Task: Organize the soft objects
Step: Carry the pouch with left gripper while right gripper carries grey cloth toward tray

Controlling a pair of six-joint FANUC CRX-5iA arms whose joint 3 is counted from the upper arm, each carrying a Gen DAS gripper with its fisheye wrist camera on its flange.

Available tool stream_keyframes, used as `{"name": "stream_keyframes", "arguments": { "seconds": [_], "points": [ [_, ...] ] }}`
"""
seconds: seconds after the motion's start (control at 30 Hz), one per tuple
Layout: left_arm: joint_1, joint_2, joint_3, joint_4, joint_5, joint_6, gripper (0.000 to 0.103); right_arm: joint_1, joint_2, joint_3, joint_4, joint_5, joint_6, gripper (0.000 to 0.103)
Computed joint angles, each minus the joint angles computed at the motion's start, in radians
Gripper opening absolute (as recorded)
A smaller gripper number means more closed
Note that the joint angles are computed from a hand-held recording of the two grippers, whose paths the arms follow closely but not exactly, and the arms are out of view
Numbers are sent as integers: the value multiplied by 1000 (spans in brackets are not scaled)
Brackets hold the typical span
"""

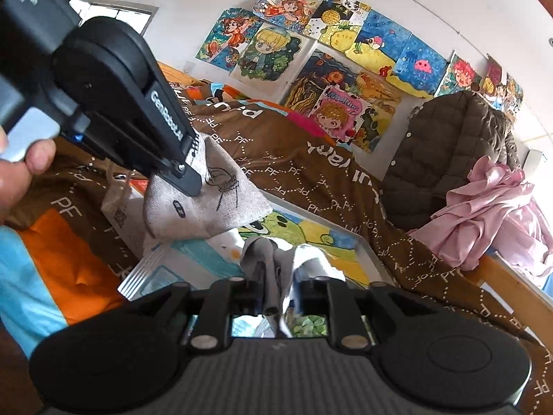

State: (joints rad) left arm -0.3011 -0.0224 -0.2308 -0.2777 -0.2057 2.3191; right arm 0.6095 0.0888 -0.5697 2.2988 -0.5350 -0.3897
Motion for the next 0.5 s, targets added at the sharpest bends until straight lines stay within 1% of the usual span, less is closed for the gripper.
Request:
{"name": "stream_keyframes", "arguments": {
  "seconds": [0.03,0.1,0.17,0.23,0.3,0.33,0.4,0.47,0.5],
  "points": [
    [0,5,3,-2,-3,5,14,5,-1,-2,-20,-2,17,30],
    [-2,12,11,-8,-11,16,14,26,-2,-5,-89,-14,74,32],
    [-6,18,20,-18,-18,27,14,45,-5,-6,-154,-24,125,37],
    [-10,19,23,-27,-22,34,14,78,-8,-3,-264,-34,216,42],
    [-12,21,24,-25,-23,31,14,113,-15,-3,-375,-54,297,43],
    [-13,21,24,-24,-22,30,14,122,-21,-6,-400,-59,312,43],
    [-14,21,23,-19,-22,24,14,125,-33,-13,-400,-70,301,45],
    [-12,21,18,3,-13,1,14,123,-37,-15,-386,-80,284,50],
    [-12,21,17,6,-11,-5,14,119,-40,-17,-372,-78,268,52]
  ]
}}
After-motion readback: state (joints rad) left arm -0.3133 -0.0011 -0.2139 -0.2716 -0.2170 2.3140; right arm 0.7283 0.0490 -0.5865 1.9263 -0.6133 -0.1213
